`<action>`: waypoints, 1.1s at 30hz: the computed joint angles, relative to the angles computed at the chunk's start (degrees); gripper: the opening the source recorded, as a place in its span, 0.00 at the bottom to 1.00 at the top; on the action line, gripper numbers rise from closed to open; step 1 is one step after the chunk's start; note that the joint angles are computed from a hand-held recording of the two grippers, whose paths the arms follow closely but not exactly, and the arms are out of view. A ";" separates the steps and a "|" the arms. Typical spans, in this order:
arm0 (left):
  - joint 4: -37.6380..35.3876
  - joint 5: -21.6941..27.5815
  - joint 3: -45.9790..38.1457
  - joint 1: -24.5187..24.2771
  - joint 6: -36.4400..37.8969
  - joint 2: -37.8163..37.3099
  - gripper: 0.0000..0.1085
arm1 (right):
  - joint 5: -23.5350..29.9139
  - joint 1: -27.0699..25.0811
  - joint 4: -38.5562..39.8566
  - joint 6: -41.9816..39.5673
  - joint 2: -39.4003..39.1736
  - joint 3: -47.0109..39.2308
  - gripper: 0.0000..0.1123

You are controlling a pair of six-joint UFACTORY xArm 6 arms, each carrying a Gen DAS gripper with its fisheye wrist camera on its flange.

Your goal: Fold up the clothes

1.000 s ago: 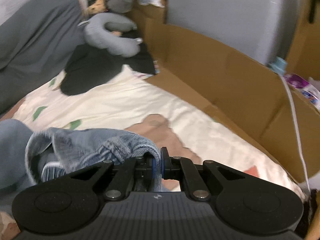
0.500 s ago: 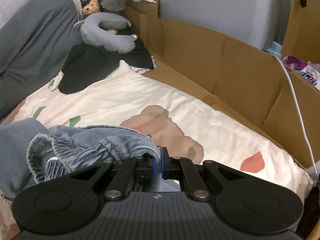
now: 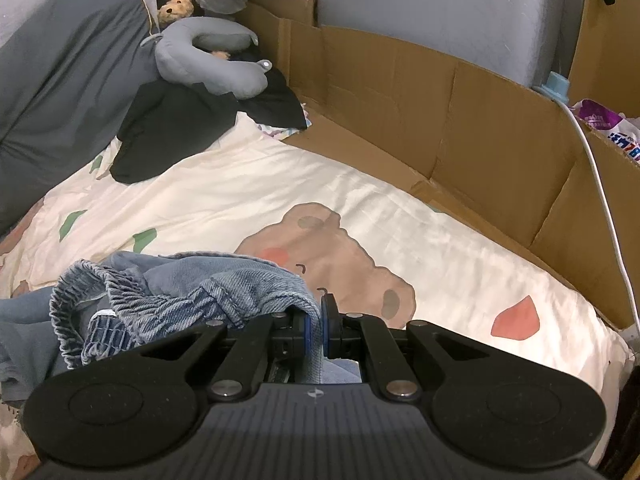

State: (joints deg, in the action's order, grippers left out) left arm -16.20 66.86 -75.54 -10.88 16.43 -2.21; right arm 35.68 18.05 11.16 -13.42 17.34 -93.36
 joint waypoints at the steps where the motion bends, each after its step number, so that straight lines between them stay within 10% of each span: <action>1: 0.63 0.89 -0.62 0.05 -0.32 -0.20 0.14 | -0.13 0.00 0.20 -0.12 0.05 -0.02 0.03; 9: 0.57 5.08 -2.52 0.18 2.63 -5.33 0.14 | -2.12 -0.09 1.90 -1.04 0.16 1.03 0.03; 33: -12.43 -10.09 -4.01 -20.33 11.25 7.31 0.14 | -9.05 -0.19 9.83 -7.11 0.03 5.69 0.04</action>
State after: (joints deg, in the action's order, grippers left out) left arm -28.63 56.76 -79.54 -31.21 27.68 5.10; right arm 26.64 17.87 20.99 -20.53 17.38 -87.68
